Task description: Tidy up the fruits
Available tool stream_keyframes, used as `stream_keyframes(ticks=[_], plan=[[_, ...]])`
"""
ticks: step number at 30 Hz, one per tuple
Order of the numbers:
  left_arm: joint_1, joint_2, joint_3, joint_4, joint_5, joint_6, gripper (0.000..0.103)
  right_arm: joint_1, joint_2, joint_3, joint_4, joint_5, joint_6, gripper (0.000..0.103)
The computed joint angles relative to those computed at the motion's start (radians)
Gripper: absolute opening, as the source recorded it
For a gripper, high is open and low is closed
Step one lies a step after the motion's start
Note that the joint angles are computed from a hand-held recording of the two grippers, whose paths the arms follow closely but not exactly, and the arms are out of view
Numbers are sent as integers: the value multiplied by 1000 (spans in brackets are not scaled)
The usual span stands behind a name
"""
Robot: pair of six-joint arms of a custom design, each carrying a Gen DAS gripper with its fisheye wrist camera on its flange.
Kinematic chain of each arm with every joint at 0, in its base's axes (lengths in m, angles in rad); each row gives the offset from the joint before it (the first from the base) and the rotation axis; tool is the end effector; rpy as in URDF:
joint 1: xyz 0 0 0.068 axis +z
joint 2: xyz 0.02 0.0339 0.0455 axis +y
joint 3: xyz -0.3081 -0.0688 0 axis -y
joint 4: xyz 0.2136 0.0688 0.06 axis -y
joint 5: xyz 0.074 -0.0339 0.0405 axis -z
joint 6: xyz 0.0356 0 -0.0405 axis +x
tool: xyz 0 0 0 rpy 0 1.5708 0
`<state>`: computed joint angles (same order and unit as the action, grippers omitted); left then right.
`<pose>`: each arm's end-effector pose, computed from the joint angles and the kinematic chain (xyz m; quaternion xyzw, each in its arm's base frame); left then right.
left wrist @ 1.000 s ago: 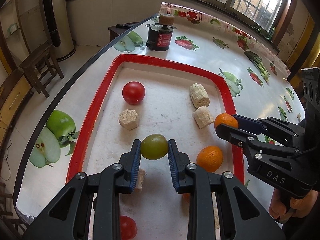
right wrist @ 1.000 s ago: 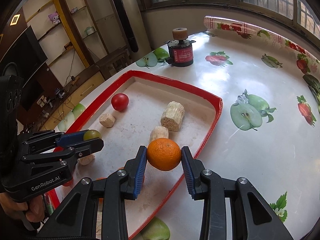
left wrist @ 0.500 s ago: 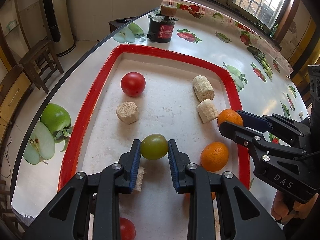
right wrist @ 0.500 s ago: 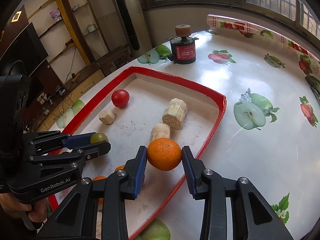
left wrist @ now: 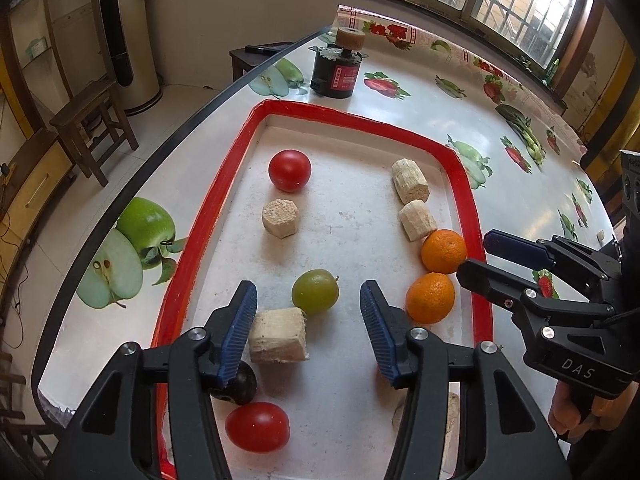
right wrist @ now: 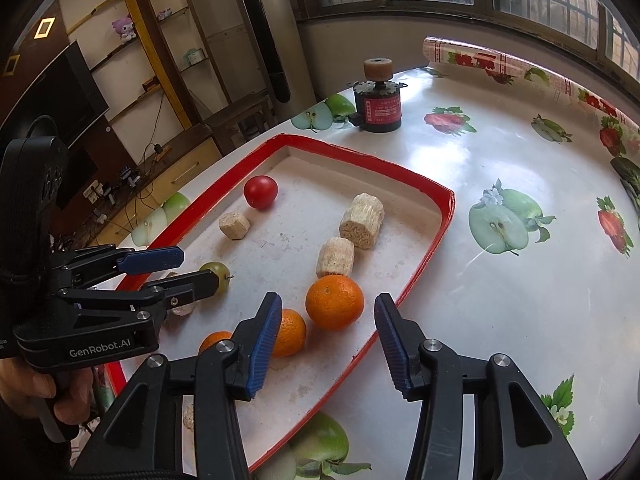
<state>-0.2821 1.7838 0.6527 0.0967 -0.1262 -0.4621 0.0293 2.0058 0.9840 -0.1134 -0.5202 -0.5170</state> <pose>0.2761 -0.0754 0.1529 -0.1031 0.9569 -0.0395 0.2685 0.3561 0.0281 0.1469 -0.3080 0.8936 0.1933 0.2633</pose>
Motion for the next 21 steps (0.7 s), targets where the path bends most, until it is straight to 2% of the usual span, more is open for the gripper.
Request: stream_keyframes(ticks=[5, 15, 21], plan=[[-16, -48, -48, 14, -3, -16, 52, -15, -41, -42, -3, -29, -48, 51], [-66, -137, -158, 41, -19, -69, 52, -35, -131, -134, 3, -76, -175, 66], [-121, -202, -208, 30, -55, -105, 52, -69, -178, -201, 5, -103, -280, 70]])
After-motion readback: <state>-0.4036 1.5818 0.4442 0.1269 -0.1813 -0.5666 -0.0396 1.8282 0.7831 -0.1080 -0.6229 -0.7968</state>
